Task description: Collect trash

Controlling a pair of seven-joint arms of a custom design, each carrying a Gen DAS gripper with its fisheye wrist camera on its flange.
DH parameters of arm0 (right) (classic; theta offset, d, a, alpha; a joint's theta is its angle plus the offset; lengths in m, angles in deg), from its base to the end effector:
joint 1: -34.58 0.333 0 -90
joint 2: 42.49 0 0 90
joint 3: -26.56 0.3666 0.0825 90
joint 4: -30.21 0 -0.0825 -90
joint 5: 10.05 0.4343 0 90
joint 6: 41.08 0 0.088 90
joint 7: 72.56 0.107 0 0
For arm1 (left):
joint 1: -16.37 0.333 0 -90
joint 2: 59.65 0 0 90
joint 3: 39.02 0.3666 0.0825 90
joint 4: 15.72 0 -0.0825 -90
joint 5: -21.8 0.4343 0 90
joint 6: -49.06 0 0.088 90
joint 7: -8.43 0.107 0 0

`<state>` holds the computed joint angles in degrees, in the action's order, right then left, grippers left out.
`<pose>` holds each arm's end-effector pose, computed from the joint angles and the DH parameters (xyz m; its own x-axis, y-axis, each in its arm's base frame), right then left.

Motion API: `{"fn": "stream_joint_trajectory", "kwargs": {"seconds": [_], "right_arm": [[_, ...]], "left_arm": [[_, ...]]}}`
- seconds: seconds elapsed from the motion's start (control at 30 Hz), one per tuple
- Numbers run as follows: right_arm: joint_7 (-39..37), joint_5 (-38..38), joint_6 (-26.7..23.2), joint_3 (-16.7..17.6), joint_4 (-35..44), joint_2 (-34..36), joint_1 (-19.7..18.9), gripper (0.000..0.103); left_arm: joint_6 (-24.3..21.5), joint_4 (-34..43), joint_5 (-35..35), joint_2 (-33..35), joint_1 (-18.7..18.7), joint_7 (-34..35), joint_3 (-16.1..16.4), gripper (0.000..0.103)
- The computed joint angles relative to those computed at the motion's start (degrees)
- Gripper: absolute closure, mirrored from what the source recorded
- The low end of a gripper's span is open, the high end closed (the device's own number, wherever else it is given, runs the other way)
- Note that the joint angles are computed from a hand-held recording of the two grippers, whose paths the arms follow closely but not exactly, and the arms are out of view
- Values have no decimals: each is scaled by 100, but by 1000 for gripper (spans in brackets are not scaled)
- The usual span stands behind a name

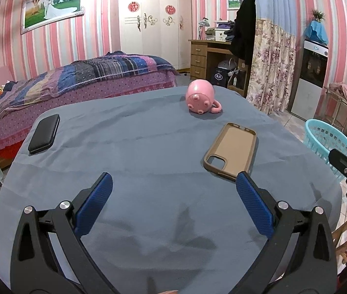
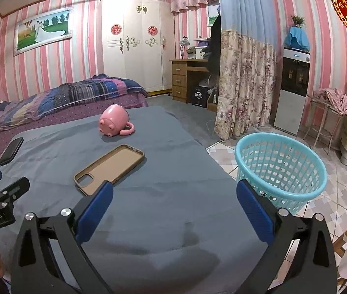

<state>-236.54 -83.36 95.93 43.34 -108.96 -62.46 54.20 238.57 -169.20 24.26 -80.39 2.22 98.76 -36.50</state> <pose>0.3978 0.2920 0.4895 -0.3051 -0.9522 -0.0173 -0.4413 0.1575 -0.8835 0.4499 -0.0961 0.4857 -0.2358 -0.9716 -0.0208 -0.5288 0.1462 -0.8361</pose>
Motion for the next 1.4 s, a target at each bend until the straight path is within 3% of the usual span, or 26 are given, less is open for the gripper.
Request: {"fn": "stream_joint_trajectory", "kwargs": {"seconds": [0.17,0.27,0.4,0.7,0.83,1.4], "right_arm": [[-33,-79,-72,31,75,82,31,4],[-39,-134,-82,21,116,138,67,4],[-51,-181,-116,9,144,178,116,4],[-47,-237,-167,-23,184,233,189,4],[-41,-244,-175,-37,191,235,201,4],[-46,-261,-187,-41,187,219,207,4]], "left_arm": [[70,-22,31,-32,-145,-21,169,5],[67,-31,95,-72,-485,-22,523,5],[173,-59,103,-56,-184,-32,220,5],[267,-121,257,-111,-172,-109,230,5],[367,-148,276,-129,68,-131,-6,6],[347,-142,358,-152,171,-225,-93,5]]}}
